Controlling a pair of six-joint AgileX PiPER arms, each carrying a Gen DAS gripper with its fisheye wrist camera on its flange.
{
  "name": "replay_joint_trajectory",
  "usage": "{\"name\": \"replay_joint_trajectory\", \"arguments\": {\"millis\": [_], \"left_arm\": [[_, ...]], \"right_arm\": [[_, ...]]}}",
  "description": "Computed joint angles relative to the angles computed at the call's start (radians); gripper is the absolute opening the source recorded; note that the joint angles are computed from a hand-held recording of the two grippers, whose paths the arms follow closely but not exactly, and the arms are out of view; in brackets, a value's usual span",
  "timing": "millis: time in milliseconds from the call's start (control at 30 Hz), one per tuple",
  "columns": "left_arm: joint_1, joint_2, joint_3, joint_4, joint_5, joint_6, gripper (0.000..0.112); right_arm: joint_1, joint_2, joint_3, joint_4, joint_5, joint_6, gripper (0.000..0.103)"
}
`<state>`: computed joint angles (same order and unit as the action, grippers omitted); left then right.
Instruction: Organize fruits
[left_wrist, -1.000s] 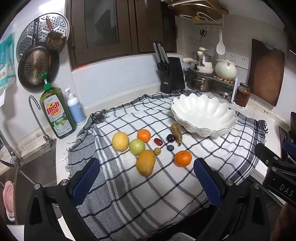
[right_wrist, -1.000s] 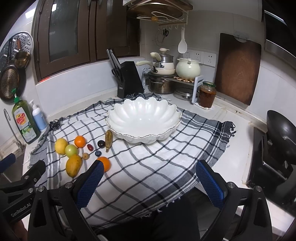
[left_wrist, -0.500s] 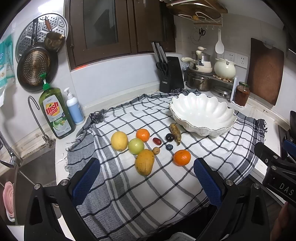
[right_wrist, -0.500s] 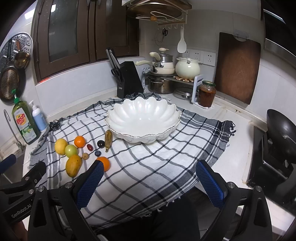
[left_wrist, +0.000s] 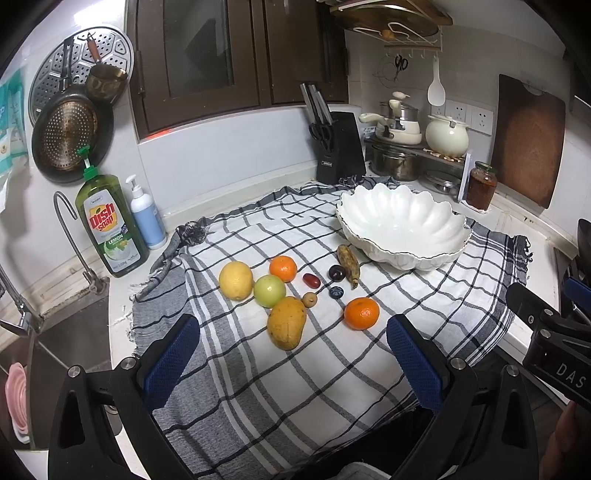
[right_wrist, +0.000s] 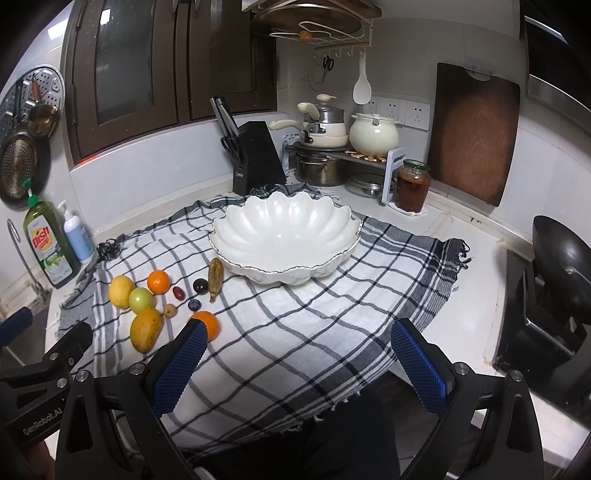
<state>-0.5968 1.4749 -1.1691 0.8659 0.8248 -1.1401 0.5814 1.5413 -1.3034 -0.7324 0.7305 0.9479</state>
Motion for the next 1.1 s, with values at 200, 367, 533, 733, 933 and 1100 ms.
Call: {"name": "replay_joint_trajectory", "arguments": {"millis": [200,367,533,733,933,1100], "left_arm": [[0.0,0.0,-0.001,0.001,-0.001,0.0,0.103],[-0.002,0.002,-0.002,0.002,0.002,-0.001,0.103],[0.001,0.001,-0.003,-0.002,0.001,0.004,0.103],[0.001,0.001,-0.005,-0.004,0.001,0.006,0.103],[-0.01,0.02,-0.008,-0.004,0.003,-0.009,0.103],[0.031,0.044,-0.024,-0.029,-0.028,0.03,0.103]], "right_arm": [[0.0,0.001,0.0,-0.001,-0.001,0.002,0.1],[-0.001,0.001,0.0,0.0,-0.001,0.001,0.1],[-0.001,0.001,-0.001,0.002,-0.001,-0.001,0.1],[-0.003,0.005,-0.002,0.006,-0.004,-0.002,0.1],[-0.004,0.01,-0.003,0.006,-0.007,-0.001,0.1],[-0.004,0.023,-0.002,0.0,-0.011,0.008,0.1]]}}
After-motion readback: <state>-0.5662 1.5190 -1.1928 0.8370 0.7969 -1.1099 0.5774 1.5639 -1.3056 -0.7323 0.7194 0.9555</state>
